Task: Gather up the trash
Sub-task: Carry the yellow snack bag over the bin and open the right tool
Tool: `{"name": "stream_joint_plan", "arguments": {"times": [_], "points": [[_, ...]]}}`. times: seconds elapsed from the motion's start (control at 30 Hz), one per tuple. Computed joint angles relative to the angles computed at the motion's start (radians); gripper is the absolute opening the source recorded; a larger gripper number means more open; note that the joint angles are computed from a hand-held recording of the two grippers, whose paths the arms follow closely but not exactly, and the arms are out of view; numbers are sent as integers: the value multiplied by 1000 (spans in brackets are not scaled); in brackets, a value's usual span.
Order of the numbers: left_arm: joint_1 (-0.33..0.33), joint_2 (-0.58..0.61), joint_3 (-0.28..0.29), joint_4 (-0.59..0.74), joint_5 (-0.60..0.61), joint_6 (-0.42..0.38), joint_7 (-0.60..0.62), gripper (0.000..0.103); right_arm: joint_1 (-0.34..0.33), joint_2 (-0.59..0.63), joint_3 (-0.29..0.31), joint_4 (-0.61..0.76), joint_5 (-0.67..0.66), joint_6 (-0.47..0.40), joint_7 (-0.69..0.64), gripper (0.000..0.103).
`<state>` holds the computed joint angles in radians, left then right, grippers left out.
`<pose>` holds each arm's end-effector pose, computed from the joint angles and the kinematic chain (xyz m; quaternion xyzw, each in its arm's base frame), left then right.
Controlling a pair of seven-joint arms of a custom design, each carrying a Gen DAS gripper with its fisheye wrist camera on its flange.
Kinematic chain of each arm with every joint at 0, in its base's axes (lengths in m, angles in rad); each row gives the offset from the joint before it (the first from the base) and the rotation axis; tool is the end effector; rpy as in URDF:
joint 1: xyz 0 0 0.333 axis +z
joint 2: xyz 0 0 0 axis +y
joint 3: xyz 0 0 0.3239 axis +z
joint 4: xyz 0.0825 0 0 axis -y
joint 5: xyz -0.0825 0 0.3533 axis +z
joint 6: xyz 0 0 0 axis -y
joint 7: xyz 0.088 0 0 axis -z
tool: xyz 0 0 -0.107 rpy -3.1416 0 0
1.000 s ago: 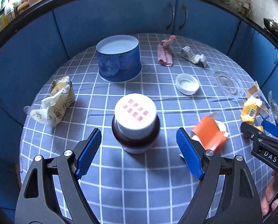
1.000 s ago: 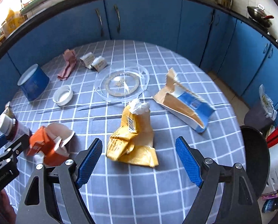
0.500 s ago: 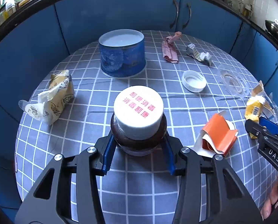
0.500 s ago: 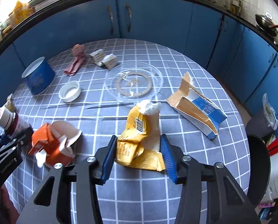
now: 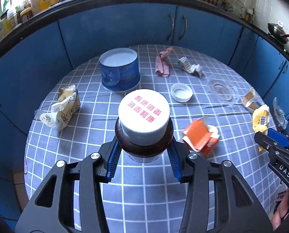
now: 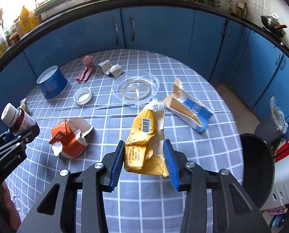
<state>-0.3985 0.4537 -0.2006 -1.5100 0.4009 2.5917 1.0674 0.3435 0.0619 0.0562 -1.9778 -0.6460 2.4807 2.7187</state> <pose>0.5949 -0.3808 0.4983 -0.5522 0.7652 -0.2756 0.1831 0.5334 0.2271 0.5053 -0.5548 0.7680 -0.2457 0.2050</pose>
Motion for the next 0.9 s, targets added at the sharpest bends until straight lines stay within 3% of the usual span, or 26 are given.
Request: {"name": "stream_joint_plan", "arguments": {"times": [0.3, 0.73, 0.9], "points": [[-11, -78, -24, -67, 10, 40, 6, 46, -23, -130, 41, -93, -70, -31, 72, 40], [-70, -120, -52, -76, 54, 72, 11, 46, -128, -325, 129, -242, -102, -60, 130, 40], [-104, -100, -59, -30, 61, 49, 23, 46, -177, -401, 152, -303, -94, -57, 136, 40]]}}
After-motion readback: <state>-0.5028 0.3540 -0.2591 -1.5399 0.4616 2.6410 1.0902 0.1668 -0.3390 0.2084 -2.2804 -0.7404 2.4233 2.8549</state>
